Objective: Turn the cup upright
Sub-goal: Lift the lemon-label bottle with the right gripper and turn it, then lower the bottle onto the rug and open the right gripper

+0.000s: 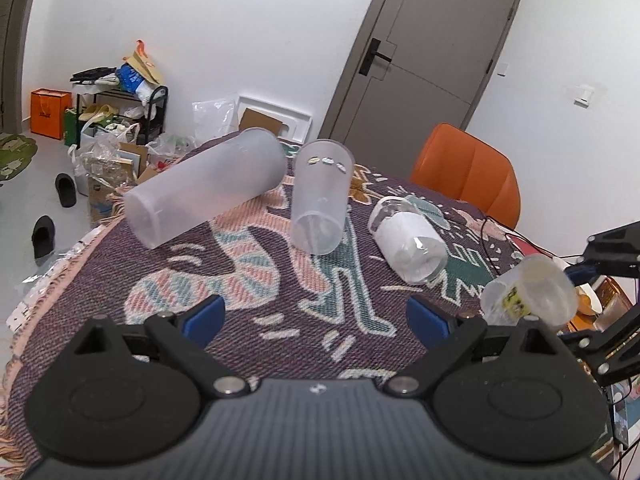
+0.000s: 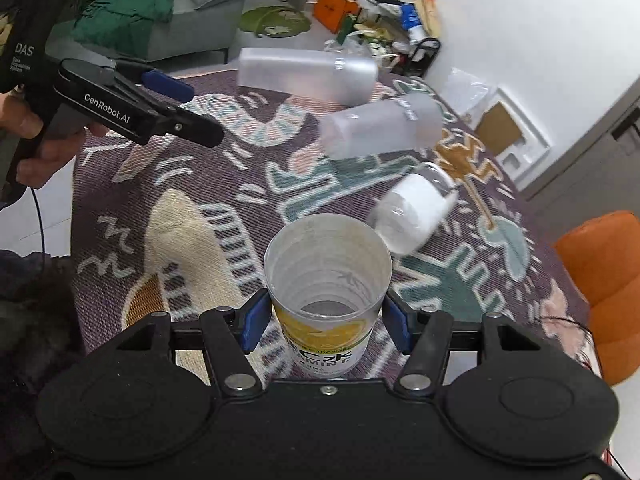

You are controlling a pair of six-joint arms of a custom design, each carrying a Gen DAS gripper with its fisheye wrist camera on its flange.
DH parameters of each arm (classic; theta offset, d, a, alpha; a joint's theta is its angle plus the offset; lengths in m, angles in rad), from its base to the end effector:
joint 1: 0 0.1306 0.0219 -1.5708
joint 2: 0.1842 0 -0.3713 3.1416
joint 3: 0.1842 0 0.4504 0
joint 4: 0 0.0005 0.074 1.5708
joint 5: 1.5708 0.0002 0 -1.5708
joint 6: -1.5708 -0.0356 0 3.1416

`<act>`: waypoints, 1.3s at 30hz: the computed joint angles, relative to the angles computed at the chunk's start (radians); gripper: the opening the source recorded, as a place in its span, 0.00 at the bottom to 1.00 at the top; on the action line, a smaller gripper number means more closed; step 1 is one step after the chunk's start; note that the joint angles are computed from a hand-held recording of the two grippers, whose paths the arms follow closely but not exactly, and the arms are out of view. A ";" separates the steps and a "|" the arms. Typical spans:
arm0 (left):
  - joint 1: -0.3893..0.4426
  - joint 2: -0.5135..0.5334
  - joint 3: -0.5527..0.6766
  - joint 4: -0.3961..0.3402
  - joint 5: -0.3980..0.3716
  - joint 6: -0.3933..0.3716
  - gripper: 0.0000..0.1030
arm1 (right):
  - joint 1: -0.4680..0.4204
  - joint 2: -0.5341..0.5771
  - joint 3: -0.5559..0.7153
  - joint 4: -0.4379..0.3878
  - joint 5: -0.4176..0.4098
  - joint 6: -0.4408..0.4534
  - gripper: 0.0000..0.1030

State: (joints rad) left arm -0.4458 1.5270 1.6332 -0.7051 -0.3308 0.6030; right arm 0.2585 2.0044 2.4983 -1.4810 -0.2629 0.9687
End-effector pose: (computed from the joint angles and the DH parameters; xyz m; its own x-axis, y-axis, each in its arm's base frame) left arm 0.5556 -0.2533 0.4851 -0.5129 -0.3493 -0.7841 -0.1519 0.9360 -0.3176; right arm 0.6678 0.1856 0.5562 -0.1394 -0.8600 -0.4908 -0.8831 0.3322 -0.3314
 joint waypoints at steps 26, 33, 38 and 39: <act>0.008 -0.037 -0.043 -0.037 -0.022 0.024 0.94 | 0.049 0.084 0.089 -0.142 -0.092 0.010 0.33; -0.010 -0.053 -0.059 -0.044 -0.011 0.020 0.94 | 0.040 -0.021 -0.079 -0.074 -0.111 -0.016 0.36; -0.017 -0.058 -0.067 -0.039 0.029 0.038 0.94 | 0.020 -0.110 -0.214 0.014 -0.141 -0.071 0.44; -0.018 -0.057 -0.065 -0.038 0.035 0.045 0.94 | 0.015 -0.129 -0.242 0.036 -0.148 -0.085 0.46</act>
